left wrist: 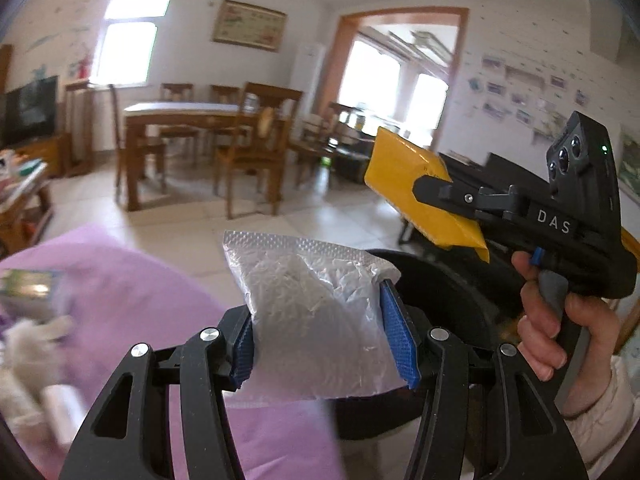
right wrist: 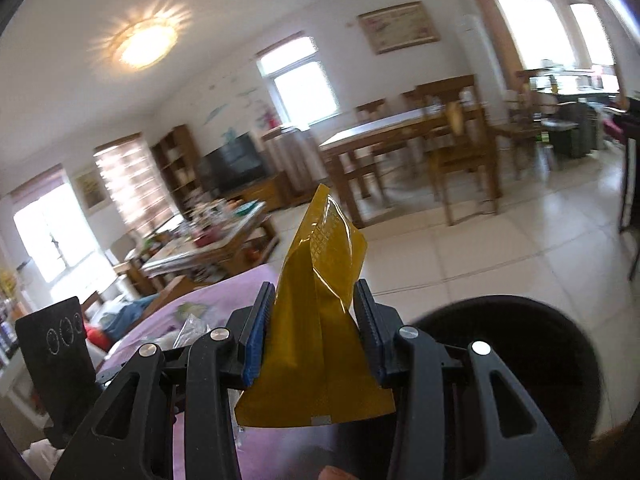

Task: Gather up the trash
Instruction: 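Carry both items over the black bin and open both tools to drop them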

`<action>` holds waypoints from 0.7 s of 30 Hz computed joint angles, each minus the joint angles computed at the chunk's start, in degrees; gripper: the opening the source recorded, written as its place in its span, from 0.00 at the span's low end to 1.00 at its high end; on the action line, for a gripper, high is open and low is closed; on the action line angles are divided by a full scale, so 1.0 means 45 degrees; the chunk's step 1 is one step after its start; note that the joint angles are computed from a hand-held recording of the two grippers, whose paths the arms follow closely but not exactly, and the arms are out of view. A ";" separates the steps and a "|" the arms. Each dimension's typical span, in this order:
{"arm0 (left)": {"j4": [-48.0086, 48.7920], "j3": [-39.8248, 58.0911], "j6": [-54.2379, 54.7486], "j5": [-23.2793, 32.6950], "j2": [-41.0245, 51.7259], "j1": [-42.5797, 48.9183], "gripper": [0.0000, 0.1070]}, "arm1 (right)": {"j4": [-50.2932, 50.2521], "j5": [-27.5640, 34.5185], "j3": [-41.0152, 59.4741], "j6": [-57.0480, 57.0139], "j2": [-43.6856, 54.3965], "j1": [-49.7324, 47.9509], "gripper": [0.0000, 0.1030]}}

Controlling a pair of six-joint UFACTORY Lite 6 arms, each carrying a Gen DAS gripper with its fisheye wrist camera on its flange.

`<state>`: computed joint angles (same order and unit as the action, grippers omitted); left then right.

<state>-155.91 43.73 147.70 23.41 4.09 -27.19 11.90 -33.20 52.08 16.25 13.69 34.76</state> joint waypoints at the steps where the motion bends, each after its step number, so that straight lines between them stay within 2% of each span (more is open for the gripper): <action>1: -0.0483 0.0360 0.0319 0.0024 0.0515 -0.0395 0.51 | -0.0028 -0.0133 -0.0287 0.0073 -0.0098 -0.0287 0.39; 8: -0.2669 0.4513 0.1875 -0.0615 0.4975 -0.2531 0.51 | -0.0515 -0.1030 -0.1701 0.1032 0.0004 -0.1845 0.40; 13: -0.3478 0.6808 0.2531 -0.1326 0.7117 -0.3297 0.52 | -0.1405 -0.1445 -0.2009 0.1829 0.0518 -0.2645 0.40; 17: -0.2668 0.7604 0.1812 -0.1531 0.7884 -0.3351 0.52 | -0.1723 -0.1922 -0.2421 0.2112 0.0724 -0.2923 0.40; 21: -0.2336 0.7388 0.1755 -0.1606 0.7715 -0.3299 0.54 | -0.1979 -0.2047 -0.2583 0.2327 0.0790 -0.3089 0.42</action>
